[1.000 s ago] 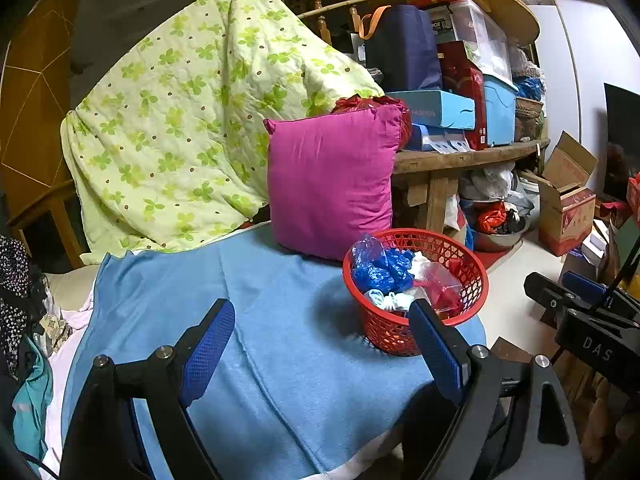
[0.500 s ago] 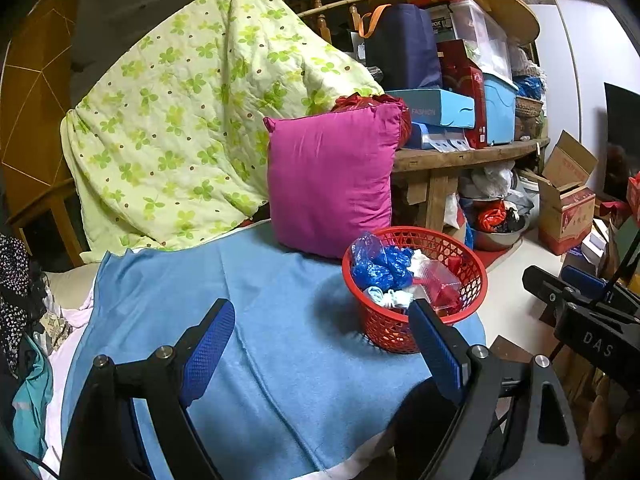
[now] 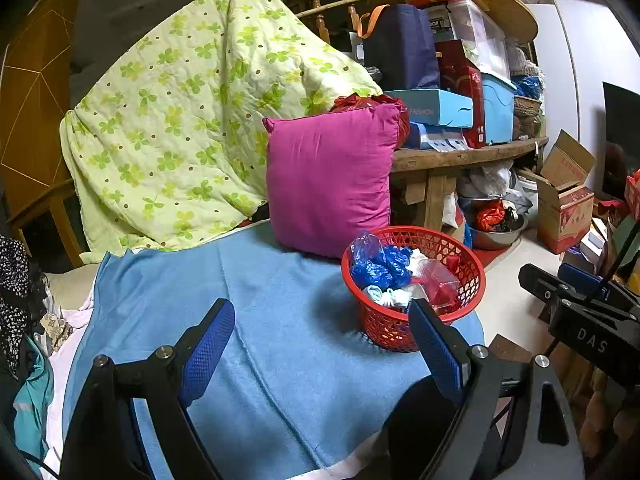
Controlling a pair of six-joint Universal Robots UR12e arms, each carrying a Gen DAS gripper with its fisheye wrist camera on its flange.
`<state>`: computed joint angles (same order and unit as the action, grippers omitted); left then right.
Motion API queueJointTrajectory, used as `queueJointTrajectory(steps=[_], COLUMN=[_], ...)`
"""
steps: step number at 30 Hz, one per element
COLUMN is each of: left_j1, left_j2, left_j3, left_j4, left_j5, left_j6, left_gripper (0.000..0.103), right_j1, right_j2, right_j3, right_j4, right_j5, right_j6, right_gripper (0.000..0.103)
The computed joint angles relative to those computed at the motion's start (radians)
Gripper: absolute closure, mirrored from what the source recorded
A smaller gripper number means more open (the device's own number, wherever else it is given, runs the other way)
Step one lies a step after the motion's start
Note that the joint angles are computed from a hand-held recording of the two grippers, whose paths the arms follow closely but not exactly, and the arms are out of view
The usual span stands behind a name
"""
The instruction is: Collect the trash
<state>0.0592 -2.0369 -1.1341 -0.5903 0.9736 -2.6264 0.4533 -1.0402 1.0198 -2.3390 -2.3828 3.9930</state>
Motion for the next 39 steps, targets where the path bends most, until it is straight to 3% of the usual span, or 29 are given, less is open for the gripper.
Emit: queueJointTrajectory(steps=[39], left_j1=[0.012], left_j2=[-0.004], left_j3=[0.006], left_j4=[-0.030], left_j5=[-0.016], left_j6=[0.019], left_gripper=[0.014], right_j1=[0.000], right_j2=[0.013], right_j3=[-0.022], right_j4=[0.004], right_j5=[-0.002], right_j6=[-0.019], right_gripper=[0.033])
